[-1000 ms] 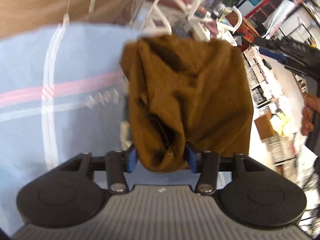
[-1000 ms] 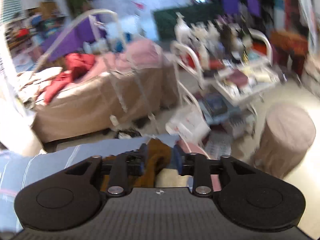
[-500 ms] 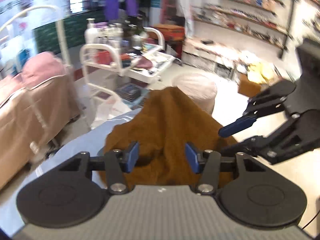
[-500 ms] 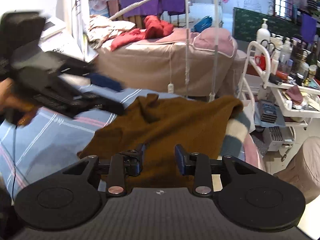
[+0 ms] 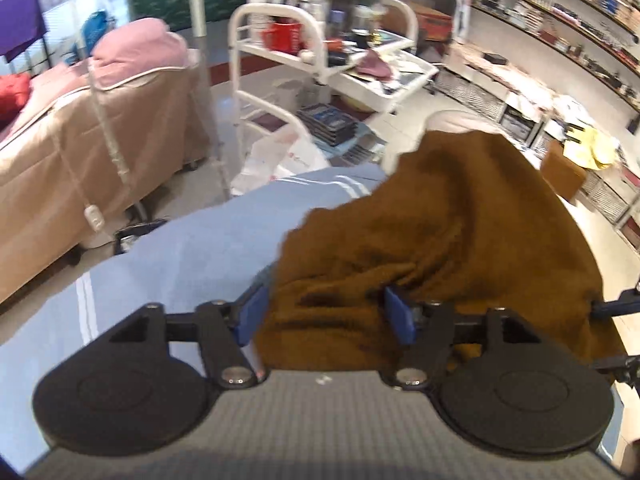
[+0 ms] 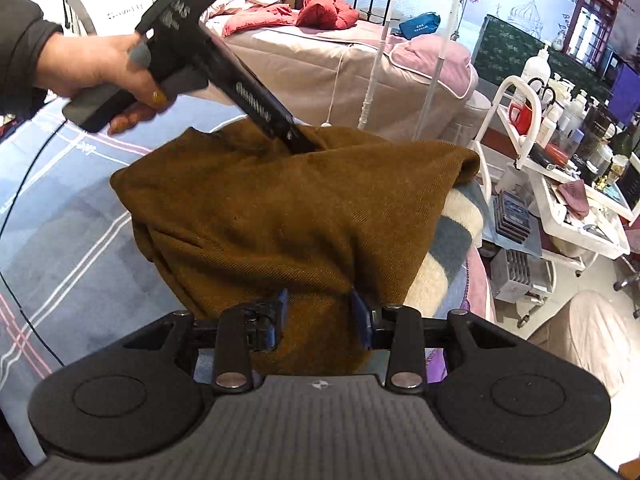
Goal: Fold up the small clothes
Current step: 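Lower the sweater onto the striped blanket and open both tools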
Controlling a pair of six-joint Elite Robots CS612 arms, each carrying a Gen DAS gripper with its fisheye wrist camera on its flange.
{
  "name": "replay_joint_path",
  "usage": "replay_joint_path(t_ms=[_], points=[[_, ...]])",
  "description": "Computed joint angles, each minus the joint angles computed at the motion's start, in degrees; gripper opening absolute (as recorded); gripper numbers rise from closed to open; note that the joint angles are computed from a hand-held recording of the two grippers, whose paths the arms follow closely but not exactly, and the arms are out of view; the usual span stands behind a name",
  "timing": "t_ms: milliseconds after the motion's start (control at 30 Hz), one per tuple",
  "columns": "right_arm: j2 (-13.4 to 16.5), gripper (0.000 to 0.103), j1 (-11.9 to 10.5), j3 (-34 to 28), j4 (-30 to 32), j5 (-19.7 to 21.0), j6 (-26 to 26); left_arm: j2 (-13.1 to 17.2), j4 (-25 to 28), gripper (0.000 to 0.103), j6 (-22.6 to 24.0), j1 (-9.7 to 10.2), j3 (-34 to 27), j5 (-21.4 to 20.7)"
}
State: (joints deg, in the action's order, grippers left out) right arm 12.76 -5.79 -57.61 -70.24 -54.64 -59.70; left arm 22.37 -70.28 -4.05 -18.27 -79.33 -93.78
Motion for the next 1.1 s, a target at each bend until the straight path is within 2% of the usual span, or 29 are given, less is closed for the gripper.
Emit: replay_joint_path(t_ms=[67, 133, 200, 233, 267, 333, 400, 467, 533, 633, 733, 867, 900, 967, 1000, 1100], points=[[0.0, 0.064, 0.1, -0.4, 0.1, -0.9, 0.7, -0.2, -0.3, 0.063, -1.6, 0.11, -1.1, 0.1], [-0.1, 0.069, 0.1, -1.1, 0.4, -1.2, 3.9, 0.2, -1.4, 0.063, -1.3, 0.28, -4.0, -2.2], [0.0, 0.086, -0.1, -2.1, -0.2, 0.6, 7.6, 0.4, -0.8, 0.064, 0.3, 0.02, -7.1, -4.3], [0.3, 0.102, -0.2, -3.0, -0.8, 1.2, 9.1, 0.6, 0.2, 0.064, 2.0, -0.27, -8.6, -5.3], [0.6, 0.103, -0.2, -3.9, -1.7, 1.4, 10.2, 0.7, 1.8, 0.064, 4.2, -0.8, -10.1, -5.2], [1.4, 0.103, 0.0, -5.3, -2.2, 0.9, 9.9, 1.2, 5.0, 0.064, 8.3, -2.34, -12.2, -2.6], [1.8, 0.103, 0.2, -5.9, -1.8, -0.4, 9.2, 2.0, 7.7, 0.064, 10.2, -3.4, -13.4, -0.8], [2.4, 0.103, 0.6, -6.2, -2.5, -2.4, 9.4, 2.6, 10.9, 0.064, 9.8, -4.64, -14.1, 4.2], [3.1, 0.103, 1.1, -7.0, -3.7, -5.4, 9.4, 3.4, 11.9, 0.064, 7.8, -4.91, -14.9, 7.1], [4.3, 0.103, 1.5, -8.5, -4.5, -10.4, 8.1, 4.1, 14.0, 0.067, 5.9, -4.76, -15.7, 8.5], [4.8, 0.103, 1.0, -9.0, -2.4, -11.2, 8.8, 4.2, 14.7, 0.068, 3.7, -4.03, -15.5, 7.4], [4.4, 0.103, 0.6, -9.0, -0.7, -12.2, 11.9, 3.3, 15.2, 0.069, 2.0, -3.97, -15.6, 8.0], [4.3, 0.103, 0.5, -9.2, -0.4, -11.3, 12.9, 2.8, 15.6, 0.073, 1.3, -4.1, -15.7, 8.4], [3.5, 0.103, 0.3, -9.0, 0.2, -10.2, 15.8, 1.6, 17.6, 0.089, -1.7, -4.32, -16.0, 8.7], [3.1, 0.103, 0.3, -8.9, 1.0, -9.8, 17.6, 1.0, 18.2, 0.103, -3.4, -4.46, -16.1, 8.9], [1.2, 0.103, 0.1, -7.6, 3.3, -6.3, 23.6, -0.5, 19.7, 0.103, -5.4, -5.34, -17.0, 11.4]])
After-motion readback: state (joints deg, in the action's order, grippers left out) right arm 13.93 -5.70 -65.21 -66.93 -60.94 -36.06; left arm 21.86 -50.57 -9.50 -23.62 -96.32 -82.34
